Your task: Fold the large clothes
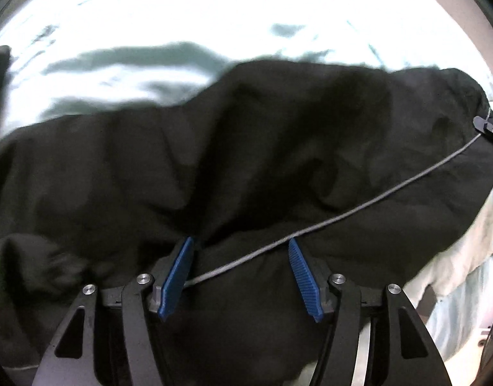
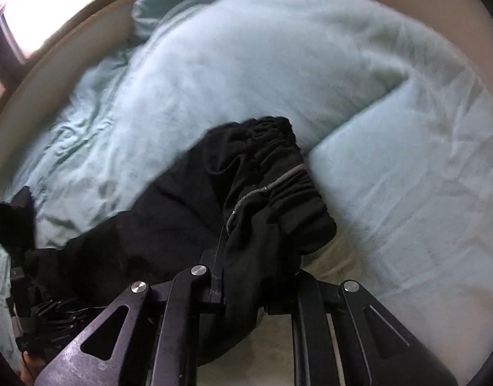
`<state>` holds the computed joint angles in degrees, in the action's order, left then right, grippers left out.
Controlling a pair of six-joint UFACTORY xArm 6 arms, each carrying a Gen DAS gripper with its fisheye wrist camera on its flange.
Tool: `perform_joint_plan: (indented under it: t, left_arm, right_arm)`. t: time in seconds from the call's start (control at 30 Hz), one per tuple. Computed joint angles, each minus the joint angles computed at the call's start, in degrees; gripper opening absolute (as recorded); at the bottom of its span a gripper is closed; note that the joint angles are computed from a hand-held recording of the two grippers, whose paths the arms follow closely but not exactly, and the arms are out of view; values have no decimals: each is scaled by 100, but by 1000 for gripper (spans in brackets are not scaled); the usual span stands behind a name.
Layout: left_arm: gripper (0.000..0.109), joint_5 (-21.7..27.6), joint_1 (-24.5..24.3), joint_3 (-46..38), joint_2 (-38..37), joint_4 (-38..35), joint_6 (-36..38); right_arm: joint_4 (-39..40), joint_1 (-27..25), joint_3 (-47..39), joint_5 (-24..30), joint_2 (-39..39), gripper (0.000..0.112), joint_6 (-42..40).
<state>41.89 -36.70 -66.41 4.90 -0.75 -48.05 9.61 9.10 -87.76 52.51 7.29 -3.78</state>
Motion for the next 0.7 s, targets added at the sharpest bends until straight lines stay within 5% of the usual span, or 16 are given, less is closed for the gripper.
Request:
perform_joint_plan:
  t: [0.17,0.37,0.57,0.7]
  left_arm:
    - [64,136,-115,1060,-1467,785,-808]
    - [64,1389,-202,2543,-4061,1569,-1973]
    - [64,3492,-1257,3305,-6391,2245,-3479]
    - [64,5007,-2593,3454,-7577,2623,-4567]
  right_arm:
    - [531,447,183,81,-565,16,-581]
    - [498,1517,410,133,-1045,15,-523]
    - [100,2948,463,84,-1183,15,51]
    - [-353,3922,180,107,-935,15,729]
